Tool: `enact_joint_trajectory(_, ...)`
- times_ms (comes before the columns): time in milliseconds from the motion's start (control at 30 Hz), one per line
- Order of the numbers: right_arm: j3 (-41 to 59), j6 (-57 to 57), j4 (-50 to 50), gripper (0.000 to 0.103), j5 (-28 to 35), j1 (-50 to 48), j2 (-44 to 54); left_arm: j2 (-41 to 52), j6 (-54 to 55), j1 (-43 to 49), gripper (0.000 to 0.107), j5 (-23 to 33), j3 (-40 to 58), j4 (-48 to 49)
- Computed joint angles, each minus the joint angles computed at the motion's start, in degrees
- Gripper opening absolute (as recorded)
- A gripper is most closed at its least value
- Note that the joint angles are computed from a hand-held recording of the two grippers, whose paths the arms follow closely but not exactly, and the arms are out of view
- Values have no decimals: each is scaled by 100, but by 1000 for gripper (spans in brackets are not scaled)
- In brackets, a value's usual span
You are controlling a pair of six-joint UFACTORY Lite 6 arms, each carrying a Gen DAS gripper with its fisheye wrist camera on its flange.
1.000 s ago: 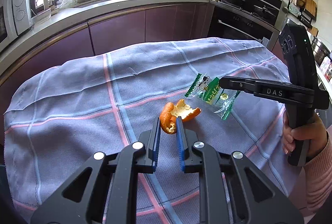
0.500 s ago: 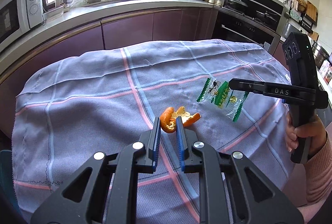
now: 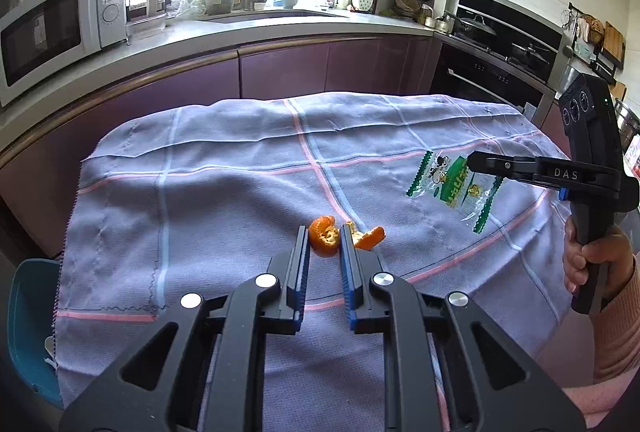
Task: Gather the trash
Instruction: 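Lift the peel and clear wrapper and carry both over the teal bin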
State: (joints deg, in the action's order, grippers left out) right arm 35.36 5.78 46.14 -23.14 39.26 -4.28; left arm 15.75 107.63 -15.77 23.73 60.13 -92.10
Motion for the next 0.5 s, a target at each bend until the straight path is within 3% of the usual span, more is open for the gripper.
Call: enact_joint_trajectory(500, 2145, 37, -405, 3, 354, 456, 1660, -1095, 398, 1344, 15, 619, -897, 142)
